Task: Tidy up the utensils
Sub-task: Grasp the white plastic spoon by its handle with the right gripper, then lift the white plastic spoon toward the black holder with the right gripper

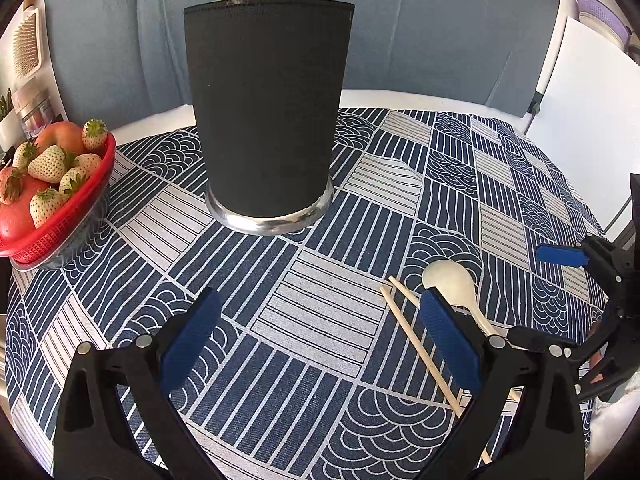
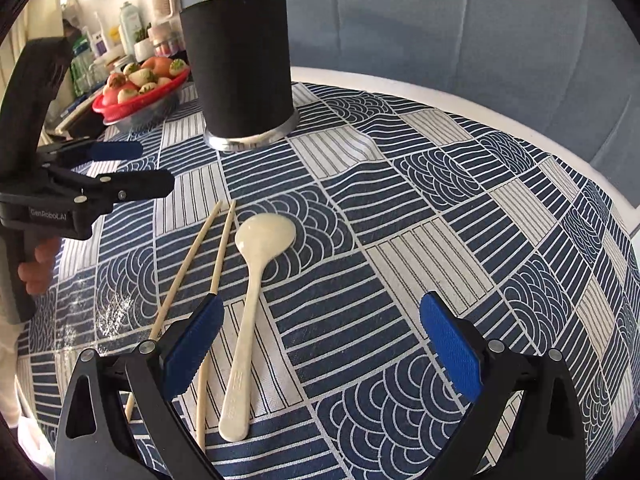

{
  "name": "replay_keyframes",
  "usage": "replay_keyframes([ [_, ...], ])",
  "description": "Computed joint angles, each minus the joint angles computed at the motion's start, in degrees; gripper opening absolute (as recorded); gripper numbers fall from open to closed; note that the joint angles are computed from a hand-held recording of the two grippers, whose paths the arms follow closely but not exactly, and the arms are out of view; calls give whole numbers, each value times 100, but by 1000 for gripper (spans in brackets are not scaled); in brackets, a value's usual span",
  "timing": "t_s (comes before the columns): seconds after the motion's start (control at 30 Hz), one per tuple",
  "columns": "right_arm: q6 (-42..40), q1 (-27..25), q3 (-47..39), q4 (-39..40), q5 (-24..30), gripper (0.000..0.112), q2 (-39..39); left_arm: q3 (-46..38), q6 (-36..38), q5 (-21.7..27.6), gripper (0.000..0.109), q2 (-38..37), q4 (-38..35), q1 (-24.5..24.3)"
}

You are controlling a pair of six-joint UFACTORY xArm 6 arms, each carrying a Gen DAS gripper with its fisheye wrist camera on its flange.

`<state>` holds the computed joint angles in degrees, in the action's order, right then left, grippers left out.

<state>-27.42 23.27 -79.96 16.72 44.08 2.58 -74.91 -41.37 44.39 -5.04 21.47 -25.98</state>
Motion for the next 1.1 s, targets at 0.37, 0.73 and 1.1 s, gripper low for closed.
replay_keyframes([
  [0.37, -312, 127, -404, -16, 687, 42, 274, 164, 82, -86, 97, -79, -34, 137],
  [0.73, -359, -671, -800, 1766, 1654, 7, 466, 206, 261, -224, 97, -19, -234, 150],
  [1.1, -675, -1033, -1064, 2698, 2235, 7, 448, 127, 765, -530, 97, 29, -223, -16],
])
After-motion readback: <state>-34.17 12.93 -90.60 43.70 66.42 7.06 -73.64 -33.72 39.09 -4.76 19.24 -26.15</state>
